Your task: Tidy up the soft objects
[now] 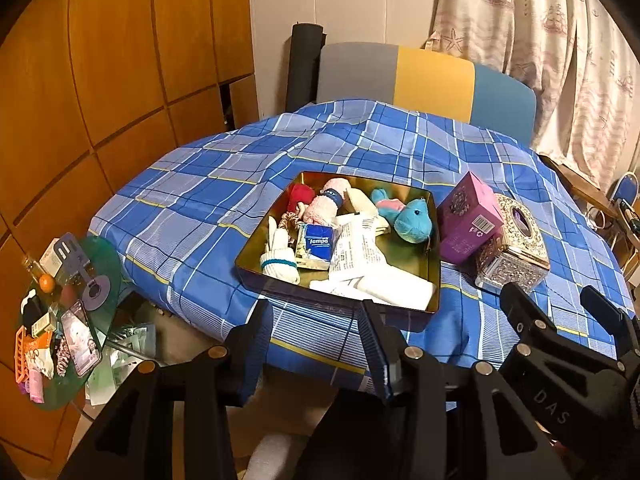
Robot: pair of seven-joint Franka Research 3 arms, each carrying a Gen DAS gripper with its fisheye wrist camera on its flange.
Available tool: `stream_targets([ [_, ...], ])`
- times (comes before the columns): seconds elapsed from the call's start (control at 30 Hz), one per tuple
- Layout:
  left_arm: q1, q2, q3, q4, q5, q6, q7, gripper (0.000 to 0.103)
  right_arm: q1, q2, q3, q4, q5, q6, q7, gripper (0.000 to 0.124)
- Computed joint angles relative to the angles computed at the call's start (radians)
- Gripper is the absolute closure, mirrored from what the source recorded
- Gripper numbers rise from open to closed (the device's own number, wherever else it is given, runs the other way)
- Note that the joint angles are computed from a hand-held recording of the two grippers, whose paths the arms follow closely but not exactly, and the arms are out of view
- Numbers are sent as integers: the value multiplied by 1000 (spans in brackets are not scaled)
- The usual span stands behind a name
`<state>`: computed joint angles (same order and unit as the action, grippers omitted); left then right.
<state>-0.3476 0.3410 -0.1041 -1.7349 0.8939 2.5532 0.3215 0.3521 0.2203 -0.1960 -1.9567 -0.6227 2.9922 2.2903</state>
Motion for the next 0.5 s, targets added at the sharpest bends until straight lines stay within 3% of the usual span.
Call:
stream_targets([
  [0.5,-2,5,-2,3,-12,1,20,59,-6,-5,-3,5,-61,-25,86,21],
])
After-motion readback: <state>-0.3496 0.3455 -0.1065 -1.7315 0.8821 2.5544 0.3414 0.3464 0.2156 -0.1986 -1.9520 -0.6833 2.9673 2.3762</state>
